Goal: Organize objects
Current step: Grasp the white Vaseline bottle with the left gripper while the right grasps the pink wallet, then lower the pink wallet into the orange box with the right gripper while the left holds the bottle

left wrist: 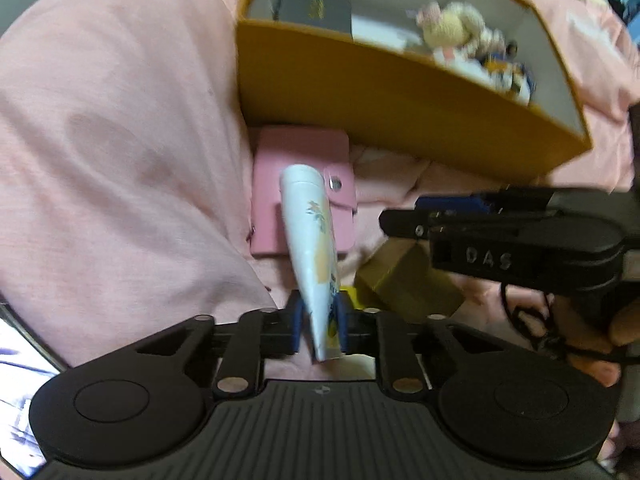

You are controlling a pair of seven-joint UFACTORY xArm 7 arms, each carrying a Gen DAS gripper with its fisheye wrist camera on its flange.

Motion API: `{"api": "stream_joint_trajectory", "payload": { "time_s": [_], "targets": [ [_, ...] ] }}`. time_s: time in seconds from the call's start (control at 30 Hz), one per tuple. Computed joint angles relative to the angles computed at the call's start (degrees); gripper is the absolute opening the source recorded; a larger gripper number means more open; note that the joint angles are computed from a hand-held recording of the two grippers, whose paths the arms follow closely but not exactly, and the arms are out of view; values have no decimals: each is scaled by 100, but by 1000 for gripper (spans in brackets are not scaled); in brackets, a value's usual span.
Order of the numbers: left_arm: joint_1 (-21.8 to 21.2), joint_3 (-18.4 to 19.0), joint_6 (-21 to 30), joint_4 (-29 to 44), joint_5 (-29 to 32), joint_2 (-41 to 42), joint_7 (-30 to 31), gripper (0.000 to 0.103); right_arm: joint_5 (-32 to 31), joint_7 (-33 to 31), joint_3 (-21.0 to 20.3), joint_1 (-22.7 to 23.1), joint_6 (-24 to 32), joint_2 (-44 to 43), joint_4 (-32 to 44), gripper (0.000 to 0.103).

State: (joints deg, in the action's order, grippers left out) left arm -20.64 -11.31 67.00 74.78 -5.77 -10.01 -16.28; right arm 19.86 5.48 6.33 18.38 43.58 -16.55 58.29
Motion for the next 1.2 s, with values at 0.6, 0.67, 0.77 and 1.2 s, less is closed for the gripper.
{"api": "stream_joint_trajectory", "payload": {
  "time_s": [0.6, 0.67, 0.77, 1.2],
  "targets": [
    [338, 143, -325, 434, 443, 91, -156, 8, 1469, 66, -44, -192, 295, 1303, 867, 38],
    [362, 163, -331, 416, 420, 138, -230, 11, 1594, 1, -14, -223, 281, 1419, 918, 40],
    [384, 197, -394, 381, 332, 190, -259, 12, 1514, -113, 67, -228, 194, 1526, 1009, 43],
    [396, 146, -469, 303, 660, 70, -398, 13, 1141, -234, 195, -103, -18, 1173, 1003, 33]
  ]
}}
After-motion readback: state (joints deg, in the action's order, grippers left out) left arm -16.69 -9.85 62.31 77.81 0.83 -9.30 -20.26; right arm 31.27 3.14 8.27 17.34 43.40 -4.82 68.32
